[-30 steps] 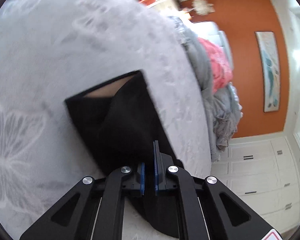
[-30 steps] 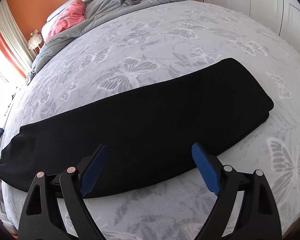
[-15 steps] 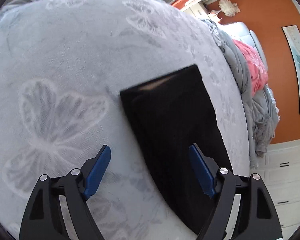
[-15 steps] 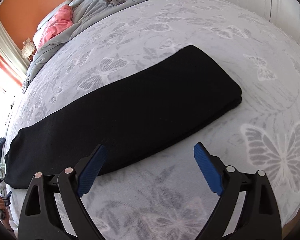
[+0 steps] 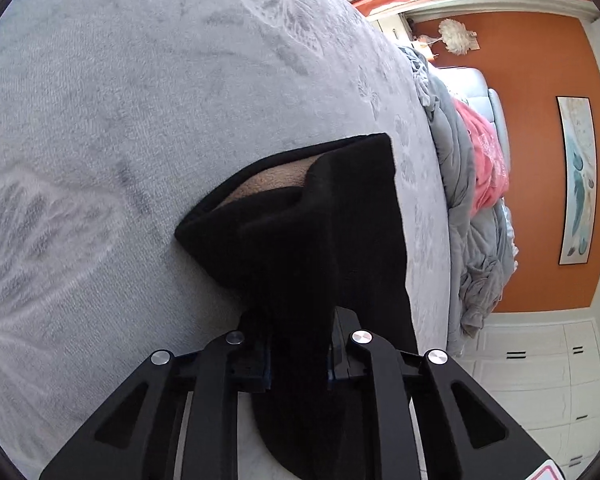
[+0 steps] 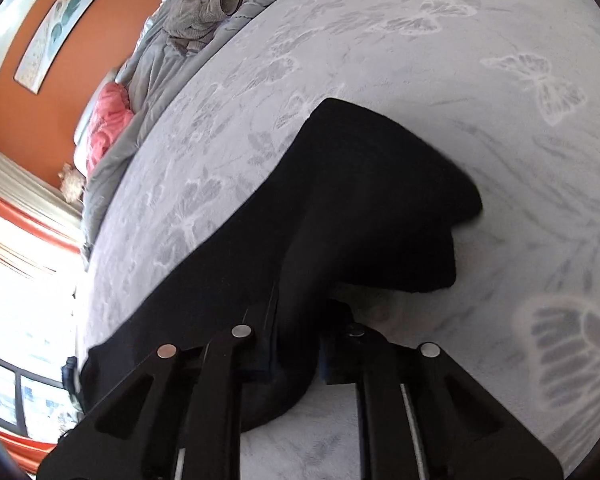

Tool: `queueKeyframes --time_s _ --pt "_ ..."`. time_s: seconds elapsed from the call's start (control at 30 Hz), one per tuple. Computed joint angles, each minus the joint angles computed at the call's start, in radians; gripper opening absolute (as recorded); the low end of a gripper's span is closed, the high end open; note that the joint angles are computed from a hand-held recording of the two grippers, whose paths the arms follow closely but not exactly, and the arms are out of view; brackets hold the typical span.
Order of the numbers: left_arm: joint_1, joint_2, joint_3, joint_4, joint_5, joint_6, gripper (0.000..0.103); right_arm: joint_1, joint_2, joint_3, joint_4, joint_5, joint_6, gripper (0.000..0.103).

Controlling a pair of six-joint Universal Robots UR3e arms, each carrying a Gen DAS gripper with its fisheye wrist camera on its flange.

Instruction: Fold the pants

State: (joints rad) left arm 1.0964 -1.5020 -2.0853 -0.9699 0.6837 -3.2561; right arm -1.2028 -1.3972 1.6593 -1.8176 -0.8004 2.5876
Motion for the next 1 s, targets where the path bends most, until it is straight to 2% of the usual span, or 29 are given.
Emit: queueKeyframes --time_s 0.07,0.1,0.17,0.2,0.27,0.3,0.33,0.4,0.43,0.53,0.57,0.63,0.67,0.73,0.77,0.83,0.87,0.9,0.93,0.97,1.0 --pt "0.006 0.081 0.058 -0.104 -0.006 0.055 0.012 -0.026 -0.048 -0.065 0.127 0.072 -0.076 0.011" --pt "0.025 0.133 0.09 -0.199 -0.028 0.112 0.012 -0.05 -0.072 -0.121 0.25 0.119 -0.143 0.011" --pt "0.087 0.238 0.176 -0.479 -0.07 0.277 0.012 -0.109 -0.104 -0.294 0.606 0.198 -0.348 0.011" --pt "0.122 0.276 0.228 -0.637 -0.078 0.377 0.012 -0.135 -0.104 -0.389 0.767 0.204 -0.445 0.011" --pt "0.229 0.336 0.333 -0.973 -0.065 0.611 0.012 -0.166 -0.101 -0.51 0.924 0.171 -0.547 0.011" --pt "0.268 0.358 0.352 -1.04 -0.041 0.663 0.012 -0.182 -0.096 -0.54 0.95 0.142 -0.571 0.011" --pt "0.318 0.376 0.36 -1.097 -0.011 0.714 0.012 -0.194 -0.089 -0.546 0.941 0.11 -0.573 0.011" --pt "0.37 0.355 0.329 -1.074 0.078 0.731 0.013 -0.216 -0.076 -0.477 0.862 0.035 -0.573 0.011" --pt "0.364 0.321 0.301 -1.017 0.132 0.715 0.013 -0.217 -0.067 -0.422 0.804 -0.012 -0.564 0.011" --pt "0.262 0.209 0.199 -0.786 0.32 0.569 0.015 -0.201 -0.066 -0.161 0.504 -0.164 -0.484 0.013" --pt "0.268 0.218 0.165 -0.764 0.332 0.558 0.02 -0.214 -0.068 -0.09 0.443 -0.183 -0.477 0.014" --pt "0.299 0.258 0.163 -0.803 0.335 0.586 0.029 -0.286 -0.054 -0.072 0.524 -0.137 -0.519 0.017" --pt "0.316 0.298 0.164 -0.813 0.35 0.589 0.036 -0.303 -0.045 -0.098 0.568 -0.135 -0.525 0.019" --pt "0.379 0.41 0.145 -0.842 0.37 0.601 0.038 -0.341 -0.062 -0.093 0.585 -0.115 -0.52 0.032" --pt "0.431 0.484 0.14 -0.884 0.366 0.632 0.038 -0.358 -0.055 -0.099 0.615 -0.102 -0.525 0.034" --pt "0.581 0.62 0.18 -1.076 0.3 0.798 0.038 -0.369 -0.027 -0.118 0.664 -0.082 -0.517 0.046" --pt "0.679 0.678 0.234 -1.239 0.255 0.939 0.038 -0.36 -0.011 -0.129 0.67 -0.073 -0.504 0.048" --pt "0.773 0.725 0.3 -1.417 0.224 1.094 0.043 -0.352 -0.009 -0.126 0.664 -0.061 -0.499 0.051" --pt "0.869 0.763 0.371 -1.602 0.212 1.255 0.048 -0.341 -0.019 -0.11 0.639 -0.054 -0.491 0.04" --pt "0.93 0.788 0.434 -1.746 0.206 1.375 0.056 -0.325 -0.054 -0.082 0.599 -0.054 -0.483 0.022" --pt "0.953 0.807 0.473 -1.834 0.204 1.445 0.057 -0.307 -0.093 -0.072 0.578 -0.055 -0.491 0.012"
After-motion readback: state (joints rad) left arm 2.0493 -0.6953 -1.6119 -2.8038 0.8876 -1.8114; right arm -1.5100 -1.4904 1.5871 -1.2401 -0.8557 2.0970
